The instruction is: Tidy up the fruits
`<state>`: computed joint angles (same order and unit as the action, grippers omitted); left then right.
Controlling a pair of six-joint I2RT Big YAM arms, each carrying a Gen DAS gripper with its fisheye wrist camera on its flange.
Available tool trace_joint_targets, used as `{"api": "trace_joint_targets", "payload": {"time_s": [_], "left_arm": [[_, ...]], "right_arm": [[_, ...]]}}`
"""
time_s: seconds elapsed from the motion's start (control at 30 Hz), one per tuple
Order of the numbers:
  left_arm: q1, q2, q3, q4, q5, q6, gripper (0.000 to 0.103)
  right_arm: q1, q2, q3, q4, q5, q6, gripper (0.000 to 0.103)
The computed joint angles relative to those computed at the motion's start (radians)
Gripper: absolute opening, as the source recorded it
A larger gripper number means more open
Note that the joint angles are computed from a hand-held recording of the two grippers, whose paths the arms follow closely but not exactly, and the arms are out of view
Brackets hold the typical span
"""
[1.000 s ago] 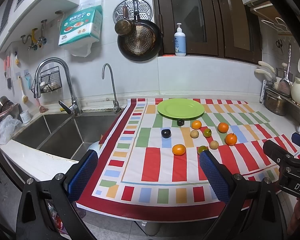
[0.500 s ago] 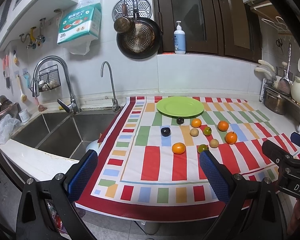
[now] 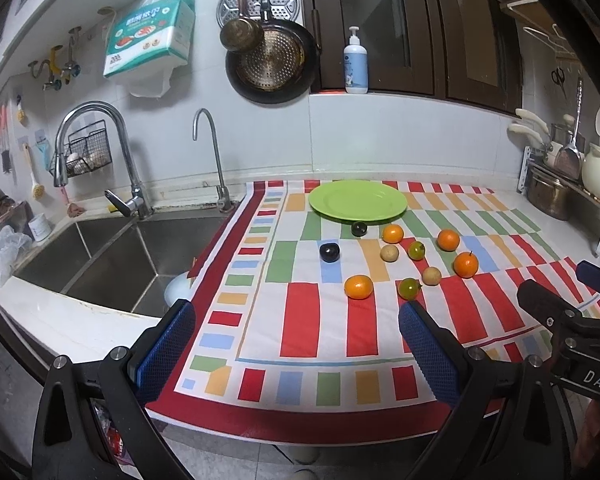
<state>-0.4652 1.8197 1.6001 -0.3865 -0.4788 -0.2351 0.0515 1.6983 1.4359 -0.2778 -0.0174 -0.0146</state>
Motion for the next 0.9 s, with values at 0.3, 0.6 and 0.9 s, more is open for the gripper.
{"api": "trace_joint_targets", "payload": {"time_s": [0.3,0.6,0.9], "left_arm": [[0.057,0.103,0.131,-0.033,0.140,0.106,0.095],[0.104,0.255,0.345,-0.114,0.306,0.239,0.080],[0.126,0.445,0.633,-0.333,0.450,0.287,0.061]], "right_arm": [[0.024,0.110,0.125,-0.053,0.026,-0.006,0.102],[0.044,0.270,0.320,-0.183,0.031,-0.005,0.085],[0.043,0.441,0.549,-0.384,-0.036,-0.001,0.062]]}}
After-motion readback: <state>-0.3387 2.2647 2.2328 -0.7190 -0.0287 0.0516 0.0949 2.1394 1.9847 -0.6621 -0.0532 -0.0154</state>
